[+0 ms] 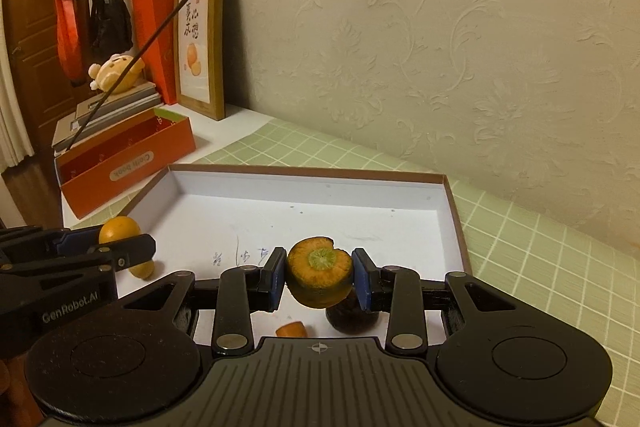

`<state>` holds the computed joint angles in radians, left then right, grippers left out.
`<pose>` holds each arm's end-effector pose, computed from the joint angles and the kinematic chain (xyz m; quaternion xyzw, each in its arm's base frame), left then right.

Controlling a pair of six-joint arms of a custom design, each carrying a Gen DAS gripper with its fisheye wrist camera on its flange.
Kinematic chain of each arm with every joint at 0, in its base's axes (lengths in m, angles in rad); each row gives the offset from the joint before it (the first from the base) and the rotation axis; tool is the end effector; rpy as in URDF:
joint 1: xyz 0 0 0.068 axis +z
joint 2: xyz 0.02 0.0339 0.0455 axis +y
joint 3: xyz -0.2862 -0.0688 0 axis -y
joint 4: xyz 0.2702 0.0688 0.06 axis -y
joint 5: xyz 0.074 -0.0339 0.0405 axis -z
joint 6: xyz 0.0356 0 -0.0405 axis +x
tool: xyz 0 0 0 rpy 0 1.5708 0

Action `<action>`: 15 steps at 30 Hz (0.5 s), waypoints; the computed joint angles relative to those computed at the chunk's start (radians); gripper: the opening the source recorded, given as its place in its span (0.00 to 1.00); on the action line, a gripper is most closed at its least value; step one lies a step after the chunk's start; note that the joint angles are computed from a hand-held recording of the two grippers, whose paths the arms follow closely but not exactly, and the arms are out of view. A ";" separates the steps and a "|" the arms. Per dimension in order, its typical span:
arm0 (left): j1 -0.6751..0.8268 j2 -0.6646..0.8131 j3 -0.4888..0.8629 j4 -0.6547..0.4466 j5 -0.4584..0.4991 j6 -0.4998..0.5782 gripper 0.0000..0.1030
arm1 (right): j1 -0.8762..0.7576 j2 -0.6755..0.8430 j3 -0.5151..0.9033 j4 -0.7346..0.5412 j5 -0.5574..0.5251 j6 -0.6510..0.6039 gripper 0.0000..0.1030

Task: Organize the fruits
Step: 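Carry the orange and cut fruit piece over the brown box with both tools, then open both tools to drop the orange and cut piece into the box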

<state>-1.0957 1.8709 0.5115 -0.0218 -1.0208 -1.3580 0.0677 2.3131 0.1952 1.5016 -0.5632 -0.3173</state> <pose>0.1356 -0.1972 0.0444 -0.1594 0.8551 0.0862 0.4857 0.2073 0.0331 0.0023 -0.2885 0.8131 0.1900 0.4685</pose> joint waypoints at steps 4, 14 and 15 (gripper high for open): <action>0.023 0.000 -0.018 0.030 0.009 0.009 0.22 | 0.009 -0.008 0.035 -0.039 0.014 0.021 0.34; 0.066 0.010 -0.029 0.028 0.002 -0.025 0.58 | 0.013 0.020 0.083 -0.038 0.043 0.030 0.38; 0.057 0.024 -0.006 -0.047 -0.026 -0.092 0.79 | 0.024 0.045 0.085 0.003 0.076 0.034 0.77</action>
